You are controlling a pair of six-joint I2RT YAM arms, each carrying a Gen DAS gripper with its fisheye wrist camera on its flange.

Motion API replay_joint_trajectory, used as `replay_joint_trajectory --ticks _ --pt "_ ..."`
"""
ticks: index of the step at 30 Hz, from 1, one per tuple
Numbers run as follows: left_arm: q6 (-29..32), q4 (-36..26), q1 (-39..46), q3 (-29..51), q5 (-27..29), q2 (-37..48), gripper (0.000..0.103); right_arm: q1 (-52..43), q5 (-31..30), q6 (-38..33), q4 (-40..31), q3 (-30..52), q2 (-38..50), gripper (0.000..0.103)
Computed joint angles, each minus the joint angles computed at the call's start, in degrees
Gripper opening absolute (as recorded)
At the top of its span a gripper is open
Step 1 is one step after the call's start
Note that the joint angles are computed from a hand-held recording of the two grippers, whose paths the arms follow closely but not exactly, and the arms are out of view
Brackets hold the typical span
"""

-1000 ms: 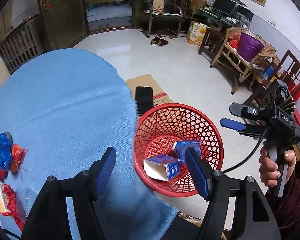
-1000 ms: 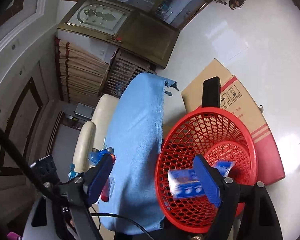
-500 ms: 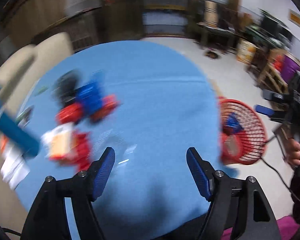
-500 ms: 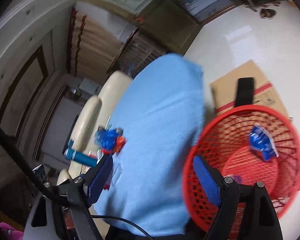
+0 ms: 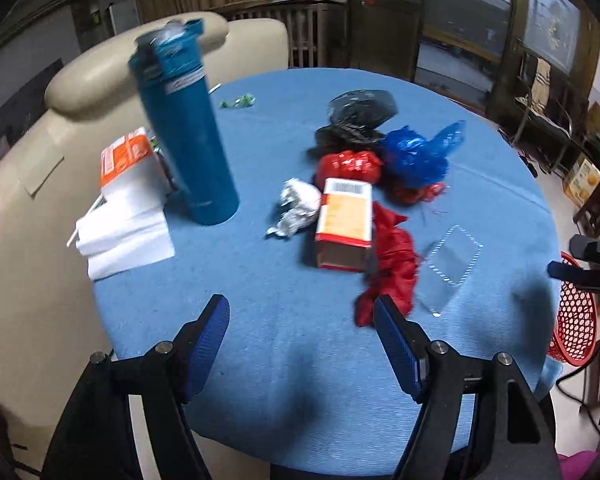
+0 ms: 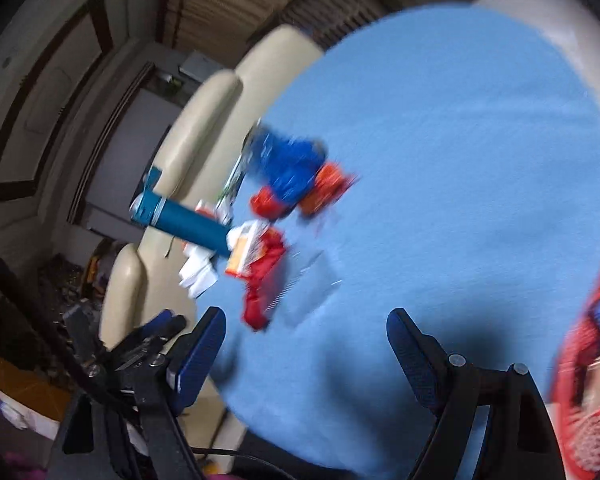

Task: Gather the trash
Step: 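Grasp the clear plastic tray with the right tool while the left tool grasps the barcode box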

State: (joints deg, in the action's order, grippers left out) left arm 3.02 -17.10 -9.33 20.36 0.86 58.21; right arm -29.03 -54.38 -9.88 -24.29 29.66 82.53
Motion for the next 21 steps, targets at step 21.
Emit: replay_joint_trajectory --ticks 21 --pt "1.75 7.87 6.45 7.25 12.62 17.39 0.075 36.94 33.29 42.99 22.66 13.06 19.37 0.057"
